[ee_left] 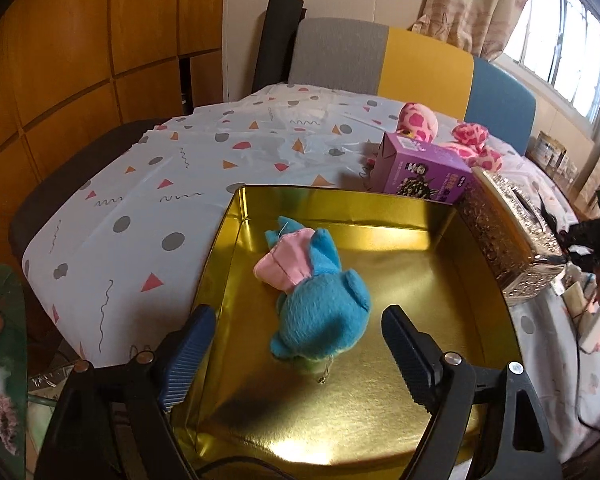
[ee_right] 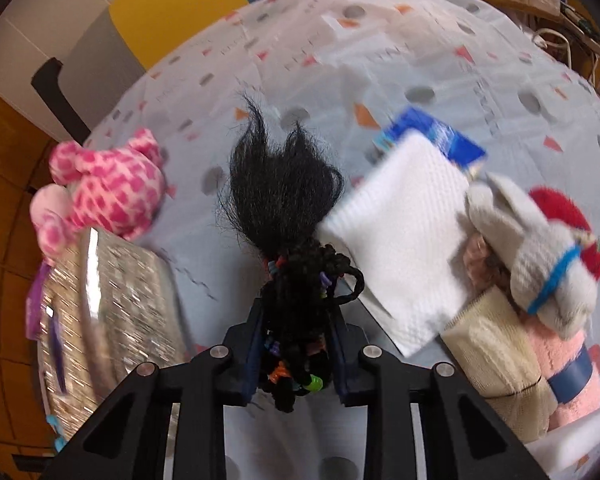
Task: Organize soft objects
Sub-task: 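Carry the black hair bundle into the gold tray and open the right gripper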
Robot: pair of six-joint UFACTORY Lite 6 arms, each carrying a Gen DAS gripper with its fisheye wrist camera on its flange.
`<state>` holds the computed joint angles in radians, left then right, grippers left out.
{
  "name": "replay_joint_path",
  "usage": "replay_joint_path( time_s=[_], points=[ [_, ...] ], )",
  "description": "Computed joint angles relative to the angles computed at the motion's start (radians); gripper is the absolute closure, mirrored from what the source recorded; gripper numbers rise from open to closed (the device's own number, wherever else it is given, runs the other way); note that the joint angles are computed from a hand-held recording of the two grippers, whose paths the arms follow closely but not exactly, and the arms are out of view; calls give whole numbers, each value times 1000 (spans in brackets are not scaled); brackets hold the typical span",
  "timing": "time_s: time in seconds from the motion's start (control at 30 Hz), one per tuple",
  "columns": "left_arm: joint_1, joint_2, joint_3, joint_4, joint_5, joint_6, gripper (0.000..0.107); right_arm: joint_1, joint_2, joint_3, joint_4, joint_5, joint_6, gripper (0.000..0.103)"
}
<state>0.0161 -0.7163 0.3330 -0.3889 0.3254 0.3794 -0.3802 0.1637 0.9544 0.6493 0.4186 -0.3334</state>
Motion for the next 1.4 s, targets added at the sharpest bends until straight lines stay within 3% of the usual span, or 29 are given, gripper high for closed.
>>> replay_joint_path(
  time_s=[0.13,0.37,0.57,0.67,0.83,0.97,1.07,1.2,1.4],
  points=[
    [69,-52,-11,-119,74,134,21,63,31,129,-101,27,146,76],
    [134,-105,-21,-170,131,193,21,259,82,387,-317,95,405,76],
    [177,-147,-41,-165,150,204,15,476,127,542,-385,120,477,76],
    [211,-165,-50,-176,163,229,15,600,125,548,-398,102,467,76],
    [238,-204,-65,-158,165,212,15,743,58,409,-366,38,448,76],
    [189,-266,-83,7,146,13,14,859,-4,259,-359,-21,503,76],
    [189,-301,-89,17,174,-14,14,958,16,207,-415,-54,617,76],
    [166,-347,-101,85,187,-82,14,1030,144,269,-527,-53,775,76],
    [221,-341,-105,-5,208,26,14,1040,342,451,-542,-1,842,76]
  ],
)
